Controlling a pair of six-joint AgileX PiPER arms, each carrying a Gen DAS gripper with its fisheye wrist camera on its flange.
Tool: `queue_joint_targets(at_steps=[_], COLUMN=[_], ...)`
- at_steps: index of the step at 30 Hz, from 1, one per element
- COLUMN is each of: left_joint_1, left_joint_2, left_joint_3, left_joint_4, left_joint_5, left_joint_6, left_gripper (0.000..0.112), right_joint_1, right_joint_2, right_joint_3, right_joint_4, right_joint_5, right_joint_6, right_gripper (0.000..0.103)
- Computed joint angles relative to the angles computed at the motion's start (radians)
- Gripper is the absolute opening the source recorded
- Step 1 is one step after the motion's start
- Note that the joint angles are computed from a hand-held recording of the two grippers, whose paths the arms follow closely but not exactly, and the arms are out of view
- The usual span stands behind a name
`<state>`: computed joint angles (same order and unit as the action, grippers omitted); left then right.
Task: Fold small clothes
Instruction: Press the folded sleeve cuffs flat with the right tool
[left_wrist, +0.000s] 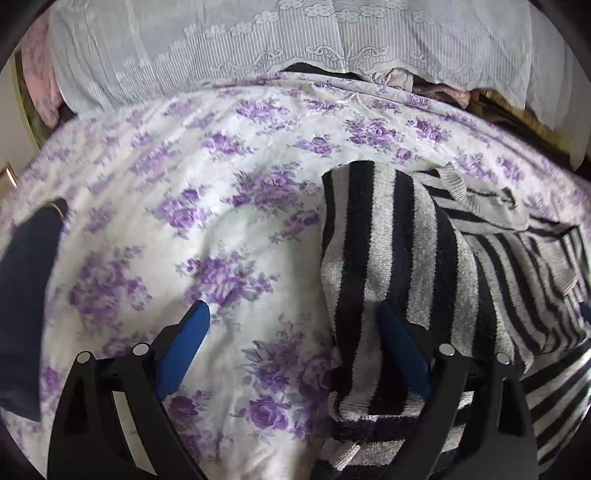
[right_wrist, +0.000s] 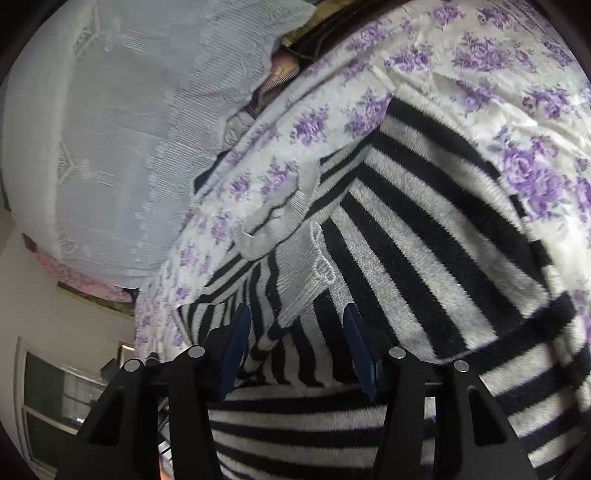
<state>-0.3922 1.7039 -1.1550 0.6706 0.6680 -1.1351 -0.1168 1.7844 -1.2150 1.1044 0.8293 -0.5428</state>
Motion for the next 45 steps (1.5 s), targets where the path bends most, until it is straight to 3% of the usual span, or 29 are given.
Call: queue_joint_targets(at_steps=[6, 7, 8, 11, 14, 17, 21, 25, 27, 30, 38, 39, 40, 41, 42, 45], left_joint_1=[0.046, 0.053, 0.059, 0.074, 0.077, 0.055, 0.039, 0.038, 0.020, -0.029, -0.029, -0.018, 0.003, 0.019, 0.035, 0.020], left_joint_2=[-0.024, -0.030, -0.037, -0.061, -0.043, 0.052, 0.060, 0.006, -0.013, 0.040, 0.223, 0.258, 0.270, 0.258, 0.240, 0.229], left_joint_3=[0.012, 0.013, 0.017, 0.025, 0.010, -0.057, -0.051, -0.038, -0.072, -0.193, -0.401, -0.407, -0.390, -0.356, -0.327, -0.318], left_joint_4=[-0.083, -0.086, -0.083, -0.045, -0.050, -0.074, -0.037, -0.038, -0.043, -0.021, -0.100, -0.093, -0.119, -0.136, -0.158, -0.124], left_joint_5=[-0.054, -0.056, -0.056, -0.036, -0.005, 0.085, 0.106, 0.105, 0.118, 0.191, 0.258, 0.269, 0.239, 0.187, 0.147, 0.152], left_joint_6=[0.078, 0.077, 0.071, 0.020, 0.022, 0.079, 0.044, 0.040, 0.073, 0.124, 0.209, 0.202, 0.208, 0.204, 0.200, 0.178], left_gripper=[0.090, 0.090, 0.090, 0.090, 0.090, 0.090, 0.092, 0.090, 0.090, 0.090, 0.093, 0.097, 0.099, 0.099, 0.099, 0.099], right_joint_1=[0.110, 0.131, 0.146, 0.144, 0.128, 0.083, 0.011, -0.021, -0.039, -0.017, 0.113, 0.106, 0.088, 0.078, 0.061, 0.066], right_joint_2=[0.069, 0.063, 0.054, -0.029, -0.115, -0.035, 0.004, -0.106, -0.141, -0.136, 0.024, 0.059, 0.084, 0.091, 0.102, 0.084], right_joint_3=[-0.079, -0.078, -0.074, 0.013, 0.087, 0.033, 0.049, 0.133, 0.132, 0.071, -0.061, -0.069, -0.073, -0.067, -0.080, -0.071], right_joint_4=[-0.103, -0.133, -0.157, -0.052, -0.051, -0.216, -0.076, 0.020, 0.051, 0.001, -0.250, -0.249, -0.209, -0.172, -0.152, -0.161], right_joint_5=[-0.147, -0.194, -0.232, -0.323, -0.401, -0.310, -0.234, -0.305, -0.275, -0.220, -0.265, -0.268, -0.263, -0.273, -0.243, -0.253], right_joint_6=[0.131, 0.142, 0.147, -0.008, -0.093, 0.012, -0.100, -0.188, -0.239, -0.213, 0.050, 0.051, 0.015, -0.017, -0.022, -0.019], right_gripper=[0.052, 0.039, 0.012, 0.010, 0.010, 0.011, 0.013, 0.018, 0.018, 0.018, 0.022, 0.019, 0.006, 0.000, 0.000, 0.000])
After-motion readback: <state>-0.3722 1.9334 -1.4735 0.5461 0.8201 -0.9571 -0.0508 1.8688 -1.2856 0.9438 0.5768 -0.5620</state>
